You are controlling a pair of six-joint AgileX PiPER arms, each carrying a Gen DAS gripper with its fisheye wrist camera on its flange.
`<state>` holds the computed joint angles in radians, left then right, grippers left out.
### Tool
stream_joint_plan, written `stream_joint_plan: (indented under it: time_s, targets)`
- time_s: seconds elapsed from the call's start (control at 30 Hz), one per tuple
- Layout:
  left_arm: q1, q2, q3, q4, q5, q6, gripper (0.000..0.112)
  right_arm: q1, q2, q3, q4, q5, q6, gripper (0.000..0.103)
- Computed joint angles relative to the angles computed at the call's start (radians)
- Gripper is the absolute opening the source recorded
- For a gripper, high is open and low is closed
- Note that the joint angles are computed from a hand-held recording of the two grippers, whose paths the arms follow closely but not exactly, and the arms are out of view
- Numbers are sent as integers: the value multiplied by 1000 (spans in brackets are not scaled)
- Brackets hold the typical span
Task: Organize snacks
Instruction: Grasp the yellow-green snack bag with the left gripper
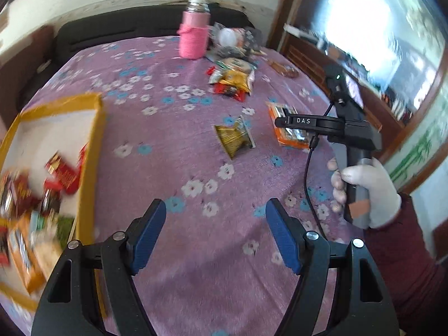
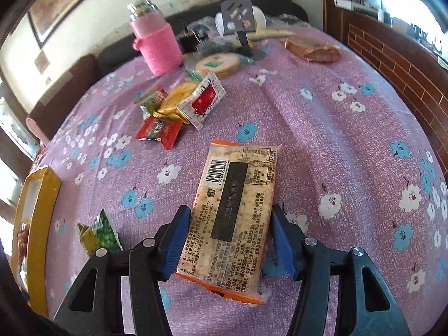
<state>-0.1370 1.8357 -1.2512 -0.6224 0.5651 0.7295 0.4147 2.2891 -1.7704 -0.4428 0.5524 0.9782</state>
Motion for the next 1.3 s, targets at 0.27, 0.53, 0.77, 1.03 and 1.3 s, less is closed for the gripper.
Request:
stream_joint_plan:
  time_s: [0.27, 0.53, 0.77, 1.03, 1.3]
  targets:
    - [-153, 250, -331, 306, -25, -197, 73, 5, -26, 71, -86, -82, 69, 59]
    - [-183, 460, -638, 377, 112, -196, 73, -14, -31, 81, -32, -114, 33, 59]
    - [-203, 537, -751, 397, 212, -221, 68, -28, -43, 101, 13, -144, 11, 58]
    - [-199, 464, -638, 394, 141, -254, 44, -31, -57, 136, 45, -205, -11, 51]
    - [-105, 282, -418, 162, 76, -108, 35, -26, -69, 163, 60, -281, -54, 25]
